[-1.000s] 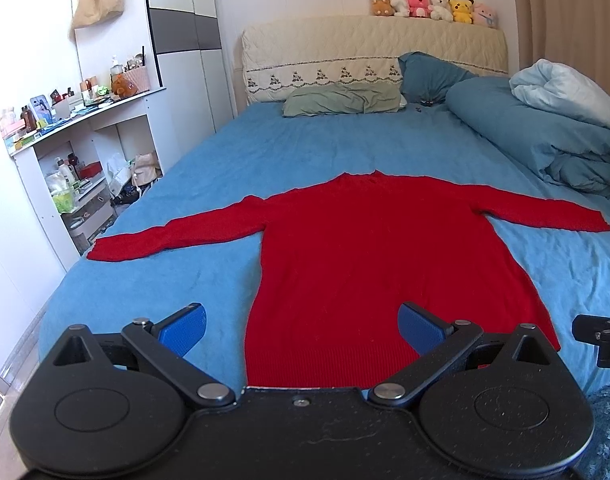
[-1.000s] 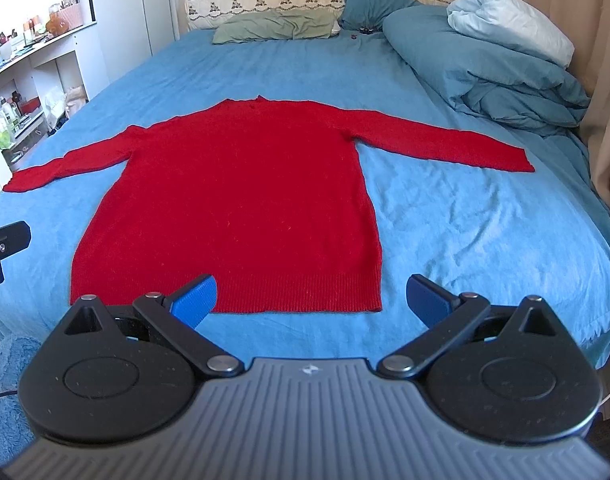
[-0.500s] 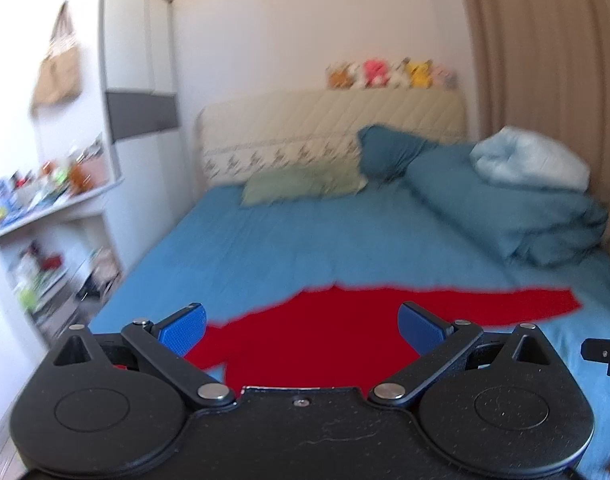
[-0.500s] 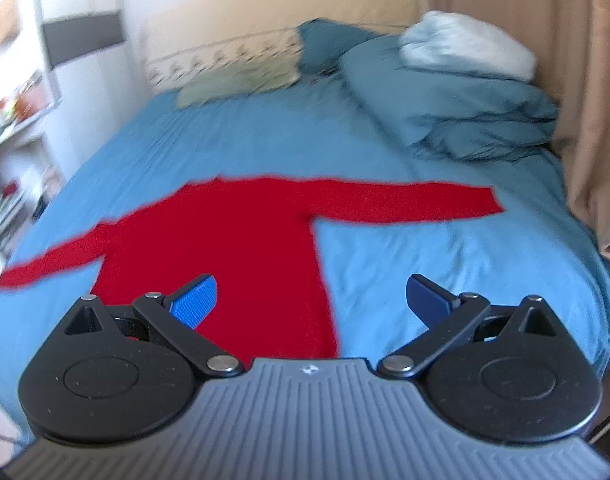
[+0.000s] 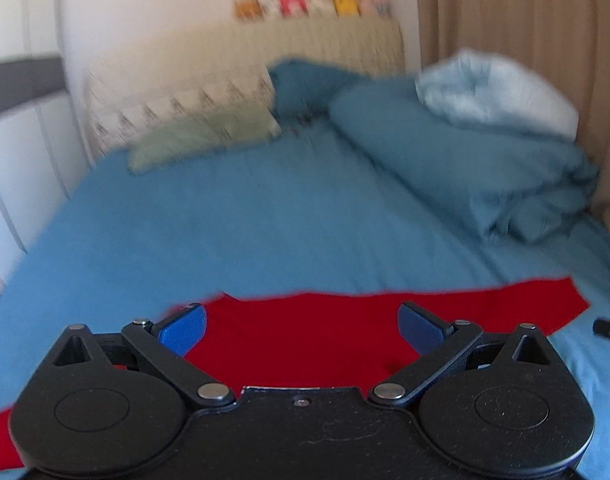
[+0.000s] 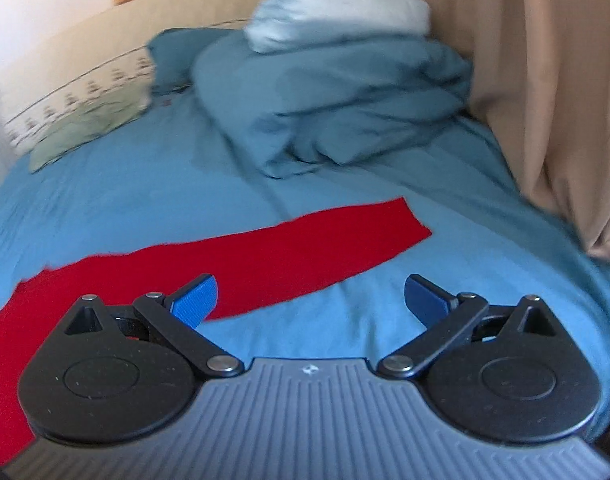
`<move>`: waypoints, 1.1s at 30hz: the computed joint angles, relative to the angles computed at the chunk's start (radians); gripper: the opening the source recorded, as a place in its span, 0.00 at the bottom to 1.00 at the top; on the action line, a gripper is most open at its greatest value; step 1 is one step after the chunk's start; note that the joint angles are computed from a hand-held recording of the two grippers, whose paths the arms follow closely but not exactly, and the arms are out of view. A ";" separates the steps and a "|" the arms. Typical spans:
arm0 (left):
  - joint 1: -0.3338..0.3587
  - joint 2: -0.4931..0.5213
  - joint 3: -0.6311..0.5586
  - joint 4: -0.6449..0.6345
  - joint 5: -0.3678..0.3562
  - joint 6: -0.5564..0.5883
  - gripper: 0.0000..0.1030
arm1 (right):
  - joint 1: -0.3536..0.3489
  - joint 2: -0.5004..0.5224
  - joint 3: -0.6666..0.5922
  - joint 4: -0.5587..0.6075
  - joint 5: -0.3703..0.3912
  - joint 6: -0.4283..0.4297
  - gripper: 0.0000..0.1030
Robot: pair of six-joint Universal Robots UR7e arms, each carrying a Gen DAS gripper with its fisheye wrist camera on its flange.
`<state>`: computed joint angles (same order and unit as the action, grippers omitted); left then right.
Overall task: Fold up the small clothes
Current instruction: 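Move the right gripper down to the red sweater's sleeve cuff, then grasp the sleeve cuff with the right gripper, fold it across the body, release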
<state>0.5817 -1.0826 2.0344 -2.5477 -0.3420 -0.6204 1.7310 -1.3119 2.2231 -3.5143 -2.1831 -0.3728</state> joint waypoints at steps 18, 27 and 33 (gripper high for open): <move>0.346 0.413 -0.392 -0.050 -0.226 0.120 1.00 | -0.256 0.423 -0.295 -0.322 0.048 0.005 0.70; 0.353 0.433 -0.431 0.009 -0.217 0.068 1.00 | -0.249 0.468 -0.390 -0.279 -0.018 -0.013 0.23; 0.337 0.358 -0.390 -0.043 -0.205 0.093 1.00 | -0.191 0.430 -0.401 -0.227 -0.030 -0.032 0.20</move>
